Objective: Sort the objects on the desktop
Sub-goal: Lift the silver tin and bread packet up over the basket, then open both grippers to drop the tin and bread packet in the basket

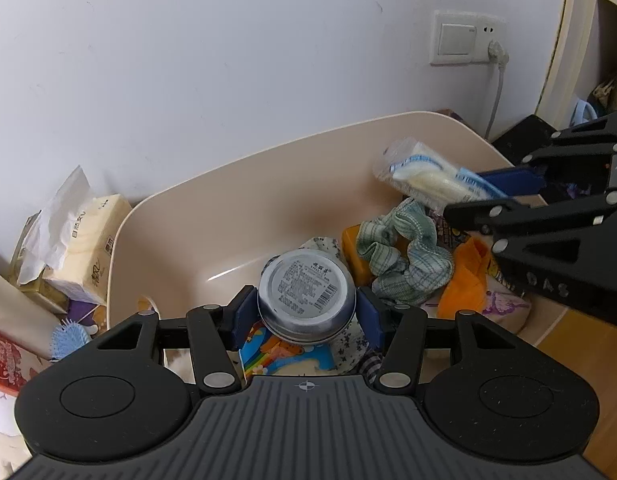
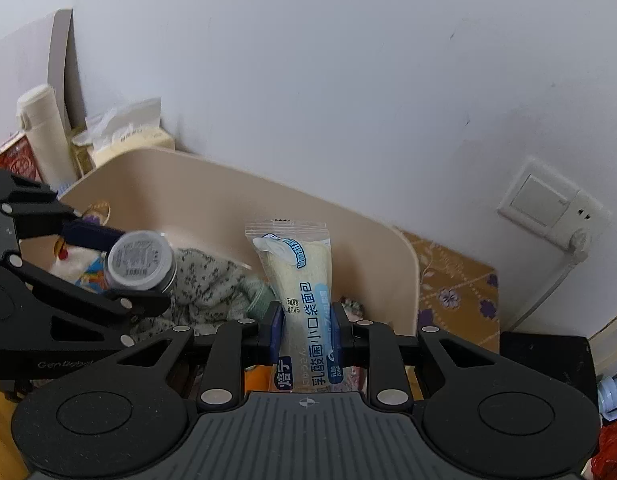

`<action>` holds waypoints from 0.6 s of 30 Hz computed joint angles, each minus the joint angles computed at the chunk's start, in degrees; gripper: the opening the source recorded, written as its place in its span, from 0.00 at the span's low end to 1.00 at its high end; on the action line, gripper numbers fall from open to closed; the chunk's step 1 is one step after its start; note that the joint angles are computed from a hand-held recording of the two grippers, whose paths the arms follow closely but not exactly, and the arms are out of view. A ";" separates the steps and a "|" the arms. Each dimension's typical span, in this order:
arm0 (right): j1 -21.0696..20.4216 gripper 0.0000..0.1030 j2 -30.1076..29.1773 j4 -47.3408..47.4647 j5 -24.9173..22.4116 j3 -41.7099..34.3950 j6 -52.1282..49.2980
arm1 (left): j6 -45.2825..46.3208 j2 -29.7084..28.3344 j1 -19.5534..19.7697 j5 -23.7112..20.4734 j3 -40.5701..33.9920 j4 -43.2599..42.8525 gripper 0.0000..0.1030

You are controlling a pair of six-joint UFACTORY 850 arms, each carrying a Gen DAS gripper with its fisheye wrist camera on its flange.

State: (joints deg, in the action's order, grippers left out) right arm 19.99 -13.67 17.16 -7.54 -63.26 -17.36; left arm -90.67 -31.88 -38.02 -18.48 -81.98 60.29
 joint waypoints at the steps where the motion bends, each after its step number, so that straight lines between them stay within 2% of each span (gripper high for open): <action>1: 0.06 0.23 -0.28 -0.06 -0.37 -0.15 0.00 | 0.65 -0.21 0.04 0.08 -0.25 -0.70 0.53; 4: 0.14 0.23 -0.84 -0.35 -1.31 -0.43 0.90 | 5.39 -0.69 0.32 0.61 -0.93 -5.85 0.53; 8: 0.01 0.25 -0.79 3.28 -2.14 -0.29 -1.74 | 5.88 -0.56 0.35 0.71 -0.81 -6.49 0.54; 9: 0.03 0.36 -0.70 2.75 -2.17 -0.17 -1.02 | 6.12 -0.44 0.46 1.02 -0.68 -6.92 0.54; 11: 0.07 0.37 -0.37 1.26 -1.75 0.15 0.88 | 5.33 -0.14 0.48 1.02 -0.48 -6.34 0.57; 14: 0.16 0.44 0.24 1.12 -1.35 0.52 1.62 | 3.13 0.37 0.40 0.51 -0.08 -5.21 0.68; 18: 0.27 0.55 1.44 -3.91 -0.19 1.36 7.22 | 0.51 1.32 0.24 -0.75 0.70 -3.44 0.70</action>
